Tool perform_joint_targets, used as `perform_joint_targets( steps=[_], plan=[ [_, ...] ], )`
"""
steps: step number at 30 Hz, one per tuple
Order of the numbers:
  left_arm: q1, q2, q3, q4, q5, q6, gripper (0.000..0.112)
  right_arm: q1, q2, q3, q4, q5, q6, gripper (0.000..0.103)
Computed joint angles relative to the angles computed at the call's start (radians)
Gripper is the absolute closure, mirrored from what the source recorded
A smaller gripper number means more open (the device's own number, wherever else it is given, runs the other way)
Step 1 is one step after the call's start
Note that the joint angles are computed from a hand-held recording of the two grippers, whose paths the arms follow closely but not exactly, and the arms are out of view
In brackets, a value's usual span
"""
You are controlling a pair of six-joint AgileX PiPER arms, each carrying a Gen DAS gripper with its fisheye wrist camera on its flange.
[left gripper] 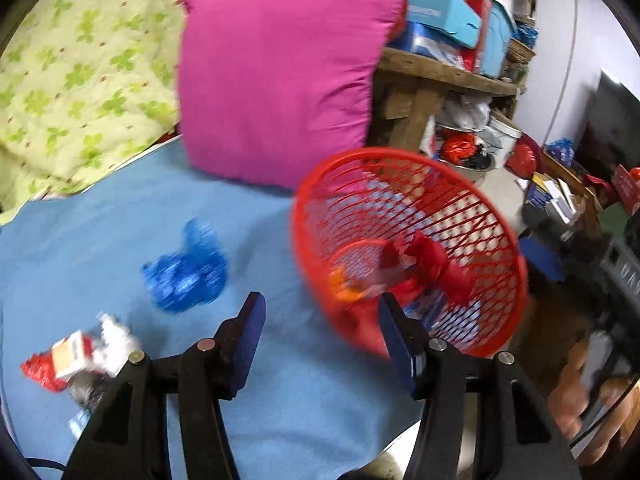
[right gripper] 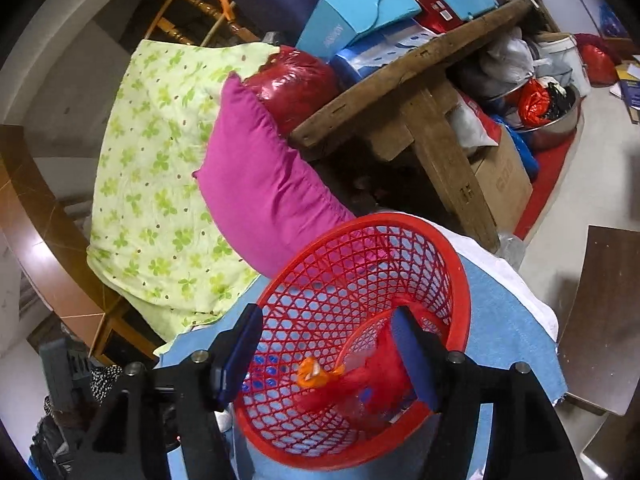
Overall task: Collect trash
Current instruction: 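Bring both open tools back over the remaining trash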
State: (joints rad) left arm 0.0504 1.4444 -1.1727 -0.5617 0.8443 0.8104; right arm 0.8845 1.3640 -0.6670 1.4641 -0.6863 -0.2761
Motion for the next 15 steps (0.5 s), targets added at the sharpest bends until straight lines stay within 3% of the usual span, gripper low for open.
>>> perform_joint_targets(
  steps=[9,12,15],
  plan=[
    [0.502,0.058,0.034,-0.011,0.094,0.194,0.048,0.232,0.008,-0.152,0.160,-0.213,-0.296,0.032],
    [0.671,0.131,-0.031,-0.007,0.109,0.224,0.048,0.278,0.055,-0.234,0.162,-0.226,-0.352,0.032],
    [0.824,0.211,-0.099,0.009,0.099,0.242,0.048,0.295,0.135,-0.343,0.167,-0.180,-0.414,0.032]
  ],
)
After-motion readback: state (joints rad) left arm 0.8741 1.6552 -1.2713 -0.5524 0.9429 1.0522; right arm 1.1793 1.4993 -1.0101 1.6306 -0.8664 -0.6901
